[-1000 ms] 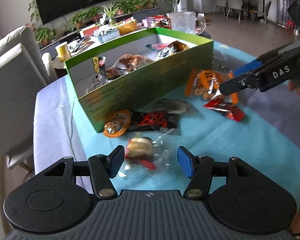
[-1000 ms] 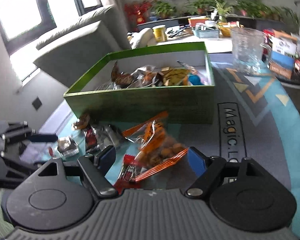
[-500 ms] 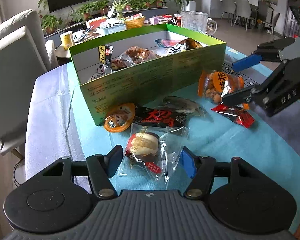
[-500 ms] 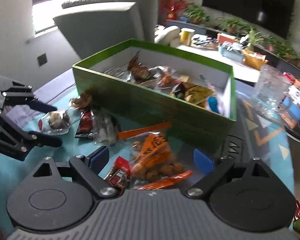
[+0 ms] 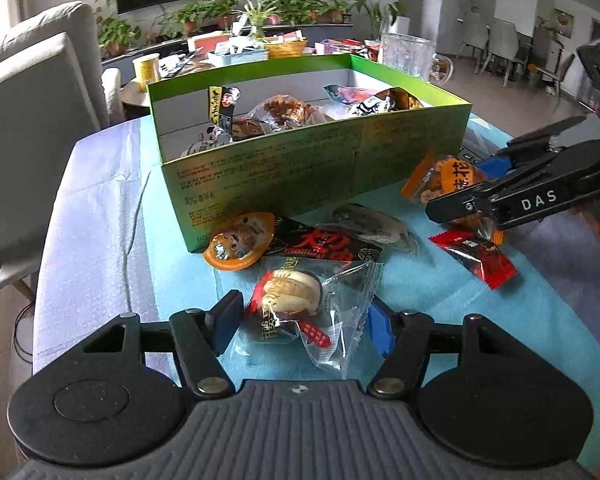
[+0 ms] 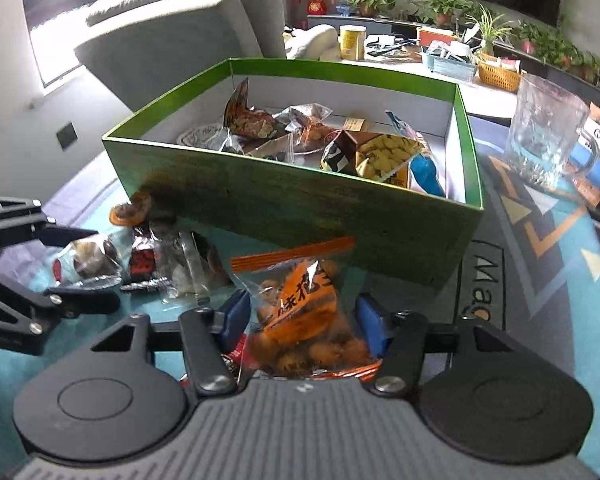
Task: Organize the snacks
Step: 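Grasp the clear bun bag with the left tool while the right grasps the orange-label nut bag, then lift both held bags and carry them over the green box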
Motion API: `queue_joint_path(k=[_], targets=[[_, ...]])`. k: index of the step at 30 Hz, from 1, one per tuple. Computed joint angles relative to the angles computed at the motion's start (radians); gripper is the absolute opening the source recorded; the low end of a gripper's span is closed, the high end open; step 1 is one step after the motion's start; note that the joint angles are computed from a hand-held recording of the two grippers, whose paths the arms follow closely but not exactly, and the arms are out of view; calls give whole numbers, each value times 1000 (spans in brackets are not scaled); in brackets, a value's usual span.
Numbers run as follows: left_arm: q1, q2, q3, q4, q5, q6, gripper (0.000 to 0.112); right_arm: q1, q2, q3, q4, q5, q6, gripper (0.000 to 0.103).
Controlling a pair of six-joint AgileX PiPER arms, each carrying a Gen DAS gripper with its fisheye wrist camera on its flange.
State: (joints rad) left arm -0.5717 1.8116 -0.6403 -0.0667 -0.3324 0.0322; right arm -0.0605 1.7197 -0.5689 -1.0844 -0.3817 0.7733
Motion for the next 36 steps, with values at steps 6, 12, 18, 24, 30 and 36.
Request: queue_joint_path(k=[6,12,18,24,30,36], targets=[[-38,-20,36,-54,-50,-24,54,-60,-20,46,-9,-96,28,45],[-88,-65,80,-165,-99,56,37,-123,-48,84,-28,-173,27,36],[-96,-68,54,-230,-43,110,36,-158,-19,54,-150,-185,150,38],[-110,-29,7,-372,-9,218,50,-160,10,44,-178,-185,148,43],[-119,5,-28,-406,9,250,51,-50,15,75,90,-109,-150,57],[-125,21,-34,-397,-14,230,52,-25,22,79,193,-89,-200,60]])
